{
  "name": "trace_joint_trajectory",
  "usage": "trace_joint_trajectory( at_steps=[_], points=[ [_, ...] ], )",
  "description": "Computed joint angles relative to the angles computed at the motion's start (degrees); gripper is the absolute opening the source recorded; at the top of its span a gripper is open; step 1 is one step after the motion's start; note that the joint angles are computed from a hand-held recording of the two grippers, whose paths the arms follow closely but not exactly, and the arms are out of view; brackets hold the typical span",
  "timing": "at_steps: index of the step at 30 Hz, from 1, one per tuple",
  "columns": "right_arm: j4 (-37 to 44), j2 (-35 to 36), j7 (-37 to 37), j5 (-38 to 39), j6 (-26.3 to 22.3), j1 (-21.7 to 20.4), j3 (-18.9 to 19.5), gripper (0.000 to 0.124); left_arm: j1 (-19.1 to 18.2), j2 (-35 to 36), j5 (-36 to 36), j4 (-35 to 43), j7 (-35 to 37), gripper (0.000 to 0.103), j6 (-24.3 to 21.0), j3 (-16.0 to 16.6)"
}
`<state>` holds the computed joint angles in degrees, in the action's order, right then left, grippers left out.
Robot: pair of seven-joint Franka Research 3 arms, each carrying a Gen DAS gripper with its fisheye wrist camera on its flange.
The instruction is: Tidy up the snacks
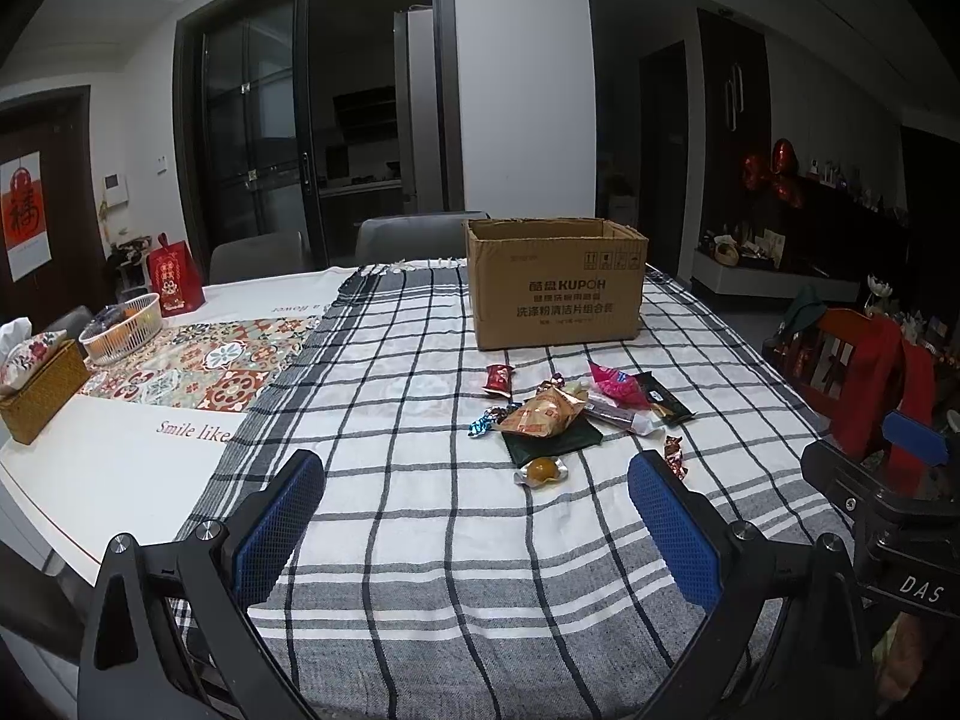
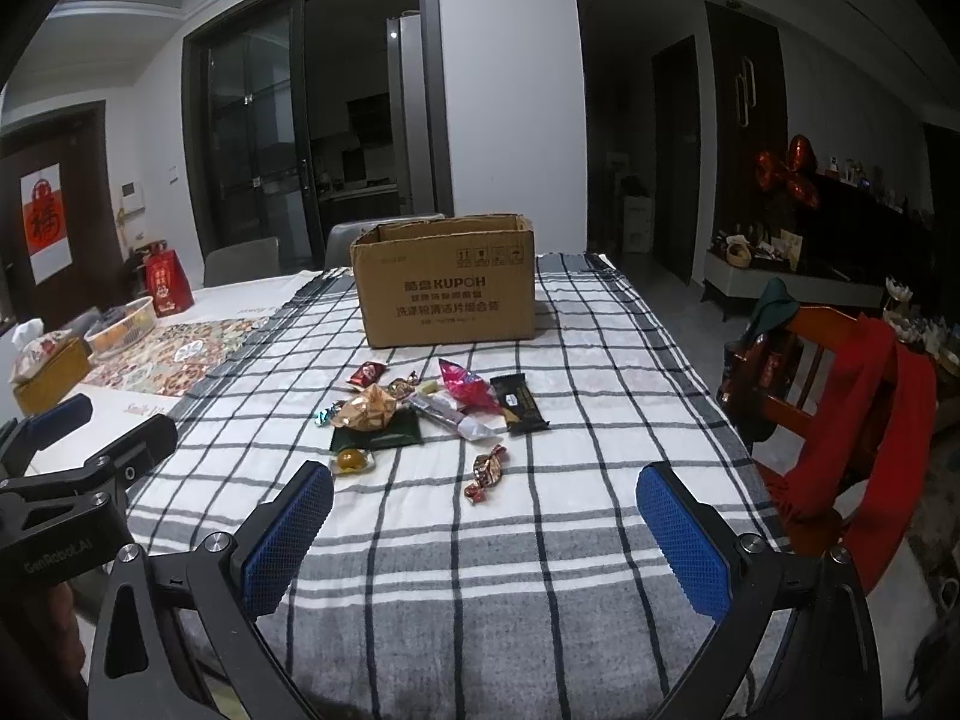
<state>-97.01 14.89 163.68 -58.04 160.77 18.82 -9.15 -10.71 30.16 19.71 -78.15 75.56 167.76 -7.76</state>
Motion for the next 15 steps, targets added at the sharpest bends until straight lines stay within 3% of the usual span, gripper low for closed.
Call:
trace_joint_trajectory(
  at_steps=[15],
  points=[
    [0.16,0.21,-0.01,-0.25,0.22,0.14,-0.16,0.102,0.14,0.43,-0.86,0.73,0.95,0.103,-0.34,-0.54]
  ],
)
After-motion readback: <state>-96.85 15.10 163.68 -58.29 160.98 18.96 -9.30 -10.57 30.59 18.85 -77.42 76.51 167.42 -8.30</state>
